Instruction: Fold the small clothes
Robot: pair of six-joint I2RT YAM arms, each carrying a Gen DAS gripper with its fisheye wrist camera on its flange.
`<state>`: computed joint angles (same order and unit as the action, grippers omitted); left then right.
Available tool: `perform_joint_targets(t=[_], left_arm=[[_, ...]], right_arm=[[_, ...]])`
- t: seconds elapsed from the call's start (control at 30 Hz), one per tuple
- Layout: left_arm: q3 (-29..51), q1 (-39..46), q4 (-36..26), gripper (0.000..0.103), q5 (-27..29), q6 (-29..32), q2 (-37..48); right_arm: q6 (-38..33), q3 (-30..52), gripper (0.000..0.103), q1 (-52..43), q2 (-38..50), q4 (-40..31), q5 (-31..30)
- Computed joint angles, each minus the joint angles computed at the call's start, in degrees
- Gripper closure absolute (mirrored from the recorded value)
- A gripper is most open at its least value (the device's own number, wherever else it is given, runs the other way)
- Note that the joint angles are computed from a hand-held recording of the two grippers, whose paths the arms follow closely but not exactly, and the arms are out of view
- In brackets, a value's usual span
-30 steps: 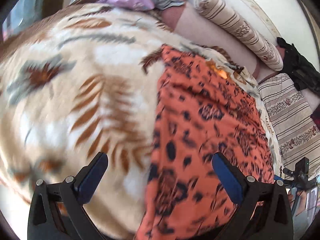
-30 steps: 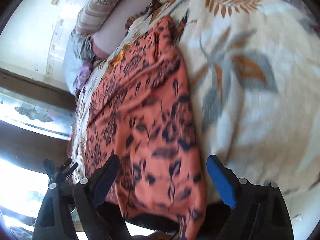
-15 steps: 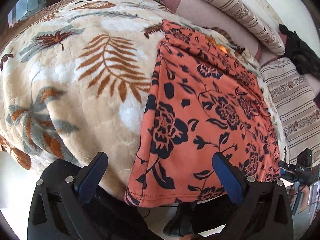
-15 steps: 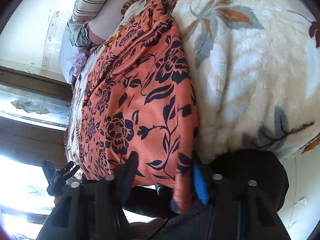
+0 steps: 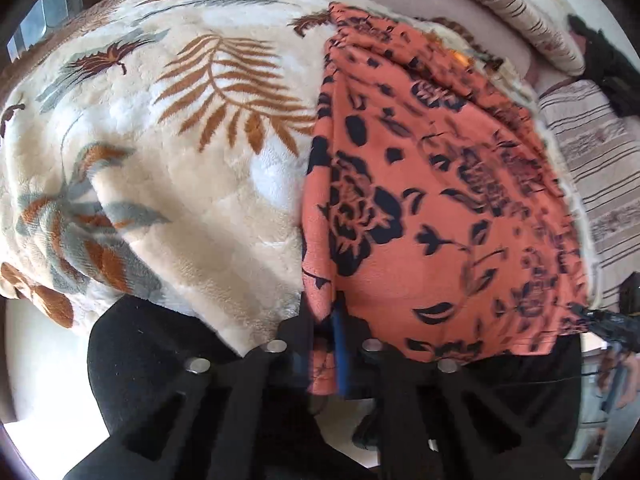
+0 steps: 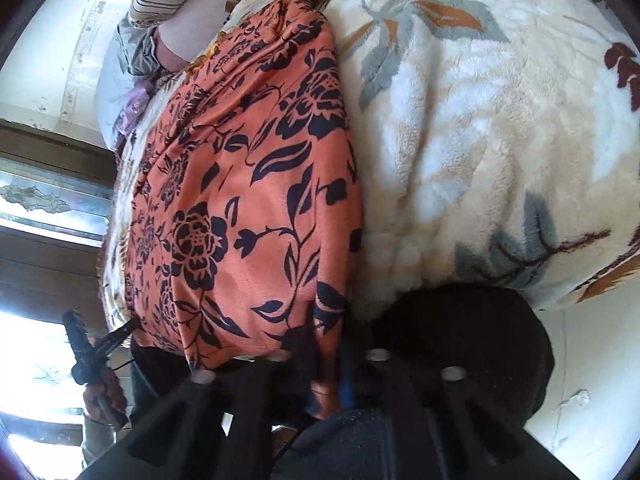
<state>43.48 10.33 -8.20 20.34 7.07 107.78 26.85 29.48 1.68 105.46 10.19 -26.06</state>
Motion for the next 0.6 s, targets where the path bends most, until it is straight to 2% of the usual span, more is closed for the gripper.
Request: perform_joint_targets(t=[0.13, 0.23, 0.3, 0.33, 0.37, 0.4, 0.43, 0.47, 0.5, 0.53, 0.57, 0.6], left_arm=[[-2.48, 1.72, -1.87, 0.095, 4.84, 1.12, -9.94], [-1.37, 1.12, -0.27, 0.093, 4.33, 0.50, -7.37], [0.93, 0.00, 0.33, 0.082, 1.79, -1.19, -0.73], [2.67, -1.00, -0.60, 0.065, -0.18, -2.39, 2.23], [3.66, -2.00, -1.00, 0.061, -0.83, -3.89, 4.12], [2.43, -1.77, 1.13, 0.054, 0.38, -4.54, 3.93], [1.17, -1.60, 2.89, 0.048, 1.60, -4.95, 3.11], [0.57, -1.69, 3.45, 0.048, 1.83, -4.88, 2.43], [0.94, -1.96, 2.56, 0.055, 1.54, -3.92, 2.20], [1.50, -2.33, 1.52, 0.101, 0.88, -3.18, 2.08], [2.37, -2.26, -0.37, 0.098, 0.41, -2.70, 1.63], [2.08, -1.18, -0.83, 0.098, 2.20, -3.09, 0.00]], right_arm=[[0.00, -2.19, 0.096, -0.41, -10.38, -3.68, -0.71], [-0.84, -1.56, 0.093, -2.11, -8.51, -3.47, -4.41], [-0.87, 0.07, 0.092, -2.19, -2.30, -2.63, -3.92], [-0.91, 0.74, 0.092, -2.06, 0.15, -2.33, -4.00], [-0.68, 1.05, 0.091, -1.61, 1.72, -1.71, -3.72], [-0.44, 1.17, 0.090, -1.15, 2.47, -1.23, -2.85], [-0.20, 1.18, 0.082, -0.95, 2.77, -1.05, -2.15], [-0.21, 1.12, 0.077, -1.20, 3.26, -0.55, -2.74], [-0.58, 1.13, 0.077, -1.48, 3.56, -0.33, -3.30], [-1.31, 1.21, 0.077, -1.90, 3.59, -0.64, -3.50], [-1.67, 1.34, 0.081, -2.28, 3.37, -1.05, -3.96], [-1.85, 0.91, 0.093, -2.59, 1.89, -1.45, -3.96]])
